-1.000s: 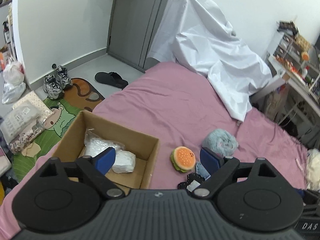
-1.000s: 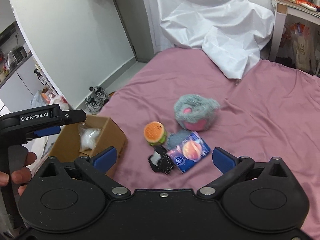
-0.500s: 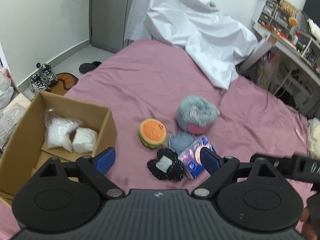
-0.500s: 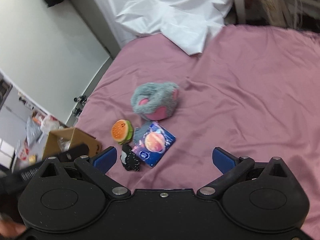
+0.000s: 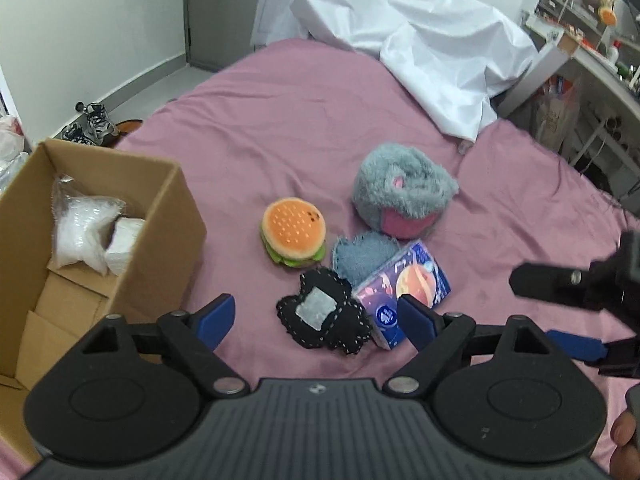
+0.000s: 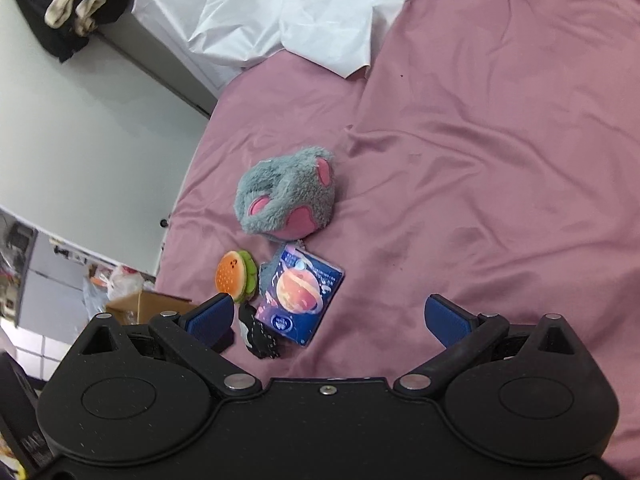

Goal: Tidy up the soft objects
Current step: 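Grasp the black heart-shaped pad with the left gripper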

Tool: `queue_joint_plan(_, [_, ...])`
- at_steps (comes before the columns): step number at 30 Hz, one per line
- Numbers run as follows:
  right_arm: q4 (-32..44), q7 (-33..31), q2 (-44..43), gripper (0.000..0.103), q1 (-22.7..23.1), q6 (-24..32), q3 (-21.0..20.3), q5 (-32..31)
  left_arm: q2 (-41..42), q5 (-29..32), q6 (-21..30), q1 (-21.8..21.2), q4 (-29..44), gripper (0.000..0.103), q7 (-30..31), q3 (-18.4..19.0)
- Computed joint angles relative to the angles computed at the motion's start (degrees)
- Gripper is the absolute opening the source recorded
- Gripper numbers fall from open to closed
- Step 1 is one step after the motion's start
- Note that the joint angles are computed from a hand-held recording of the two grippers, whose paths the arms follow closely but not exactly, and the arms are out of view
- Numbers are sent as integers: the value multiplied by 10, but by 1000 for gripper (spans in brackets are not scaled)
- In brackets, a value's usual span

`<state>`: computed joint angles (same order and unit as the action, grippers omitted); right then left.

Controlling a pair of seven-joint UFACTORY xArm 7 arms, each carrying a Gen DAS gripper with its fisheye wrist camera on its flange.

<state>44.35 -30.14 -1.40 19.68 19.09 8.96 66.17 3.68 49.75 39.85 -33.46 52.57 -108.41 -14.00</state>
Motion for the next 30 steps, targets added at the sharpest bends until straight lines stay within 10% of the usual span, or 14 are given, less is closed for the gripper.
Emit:
queue_joint_plan(17, [65, -106, 82, 102, -22, 45, 29, 113, 100, -100, 59, -31, 102, 75, 179, 34])
queue_joint_plan(30, [94, -96, 130, 92, -24, 38, 45, 108, 65, -78, -83, -8, 23, 41, 125, 54])
